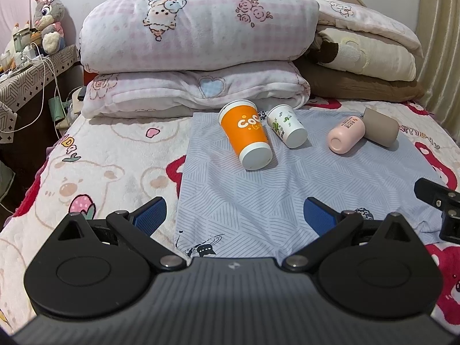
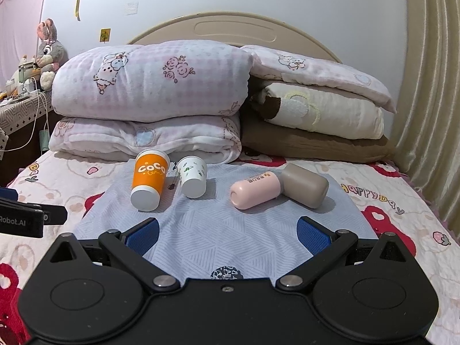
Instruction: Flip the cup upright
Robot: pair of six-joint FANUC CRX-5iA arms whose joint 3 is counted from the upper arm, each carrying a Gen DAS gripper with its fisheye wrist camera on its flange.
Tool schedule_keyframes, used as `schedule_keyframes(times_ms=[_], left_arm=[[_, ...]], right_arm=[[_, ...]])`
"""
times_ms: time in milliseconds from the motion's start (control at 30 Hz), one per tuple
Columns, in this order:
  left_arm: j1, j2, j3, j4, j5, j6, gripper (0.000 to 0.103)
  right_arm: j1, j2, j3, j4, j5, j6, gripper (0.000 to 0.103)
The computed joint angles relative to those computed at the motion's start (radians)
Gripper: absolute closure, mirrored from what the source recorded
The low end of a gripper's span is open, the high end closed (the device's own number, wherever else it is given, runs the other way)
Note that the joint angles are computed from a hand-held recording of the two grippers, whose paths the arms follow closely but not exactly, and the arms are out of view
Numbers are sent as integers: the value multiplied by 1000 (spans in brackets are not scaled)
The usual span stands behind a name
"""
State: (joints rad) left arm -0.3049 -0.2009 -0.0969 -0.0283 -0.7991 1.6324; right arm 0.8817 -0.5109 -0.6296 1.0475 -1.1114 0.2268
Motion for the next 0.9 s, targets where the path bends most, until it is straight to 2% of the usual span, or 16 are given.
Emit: schedule_keyframes(times_ms=[267, 500, 700, 900], left_arm=[[3, 1, -1, 10, 0, -7, 0], [5, 35, 44, 60, -15, -93, 0], [-6, 110, 149, 91, -31, -166, 0], [-4, 225, 252, 204, -27, -259, 0]], right_arm=[[0, 3, 2, -2, -2, 2, 0], [-22, -7, 0, -20, 37, 15, 0], [-93, 31, 89, -161, 67, 212, 0], [-237, 3, 103, -298, 292, 348, 0]])
